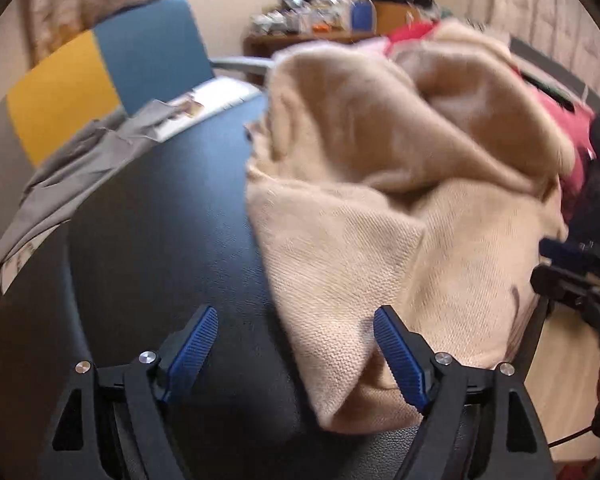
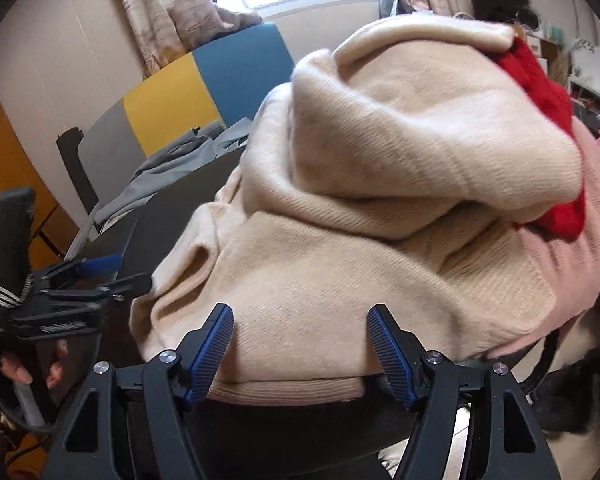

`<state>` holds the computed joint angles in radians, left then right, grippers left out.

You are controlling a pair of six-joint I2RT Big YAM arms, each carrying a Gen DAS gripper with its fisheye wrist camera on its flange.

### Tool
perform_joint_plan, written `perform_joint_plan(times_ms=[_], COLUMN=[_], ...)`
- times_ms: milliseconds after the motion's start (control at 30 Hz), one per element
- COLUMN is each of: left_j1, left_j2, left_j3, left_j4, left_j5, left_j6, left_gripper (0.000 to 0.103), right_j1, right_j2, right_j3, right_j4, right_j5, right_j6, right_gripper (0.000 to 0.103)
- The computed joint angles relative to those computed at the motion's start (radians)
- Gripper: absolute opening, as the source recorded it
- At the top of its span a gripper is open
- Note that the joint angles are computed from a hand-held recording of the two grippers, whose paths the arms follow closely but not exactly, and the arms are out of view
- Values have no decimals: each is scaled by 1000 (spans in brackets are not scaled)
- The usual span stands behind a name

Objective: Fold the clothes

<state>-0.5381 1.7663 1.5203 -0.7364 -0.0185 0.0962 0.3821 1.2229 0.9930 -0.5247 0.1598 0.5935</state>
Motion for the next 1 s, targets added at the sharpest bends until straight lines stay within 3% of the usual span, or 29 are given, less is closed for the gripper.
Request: perform_joint_plan(times_ms=[133, 200, 267, 333, 400, 433, 467, 533, 600, 733, 833, 1000], left_j1=[-3, -3, -15, 5, 47, 64, 80, 84, 82, 97, 115, 174], left_j2=[31, 39, 67, 108, 125, 131, 138, 138, 103, -2, -81, -213], left_j3=[26, 32, 57, 105, 129, 137, 145, 156, 128, 73, 32, -46], left_j4=[-23, -24, -50, -100, -107, -102, -95, -92, -36, 104, 191, 286], left_j5=[114, 138, 39, 38, 184, 241, 298, 311, 312, 371, 375, 416], left_j6=[-39, -38, -24, -94, -188, -222, -258, -252, -240, -282, -299, -333], left_gripper=[82, 82, 82, 78, 64, 30, 15, 12, 10, 10, 10, 9], right_j1=[19, 24, 27, 29, 32, 33, 35, 39, 42, 47, 46, 55], right_j2=[1, 3, 12, 22, 35, 42, 47, 54, 52, 29, 16, 1], right_j3=[-3, -1, 4, 12, 23, 29, 34, 40, 39, 29, 23, 19], right_j4=[1, -1, -2, -3, -5, -7, -7, -12, -11, -7, -4, 1], right_j5=[20, 27, 26, 25, 24, 24, 25, 27, 29, 52, 59, 73], right_j6=[-26, -37, -39, -41, -44, -45, -46, -47, -46, -52, -43, -48], right_gripper=[72, 72, 73, 73, 73, 73, 73, 73, 73, 74, 74, 74])
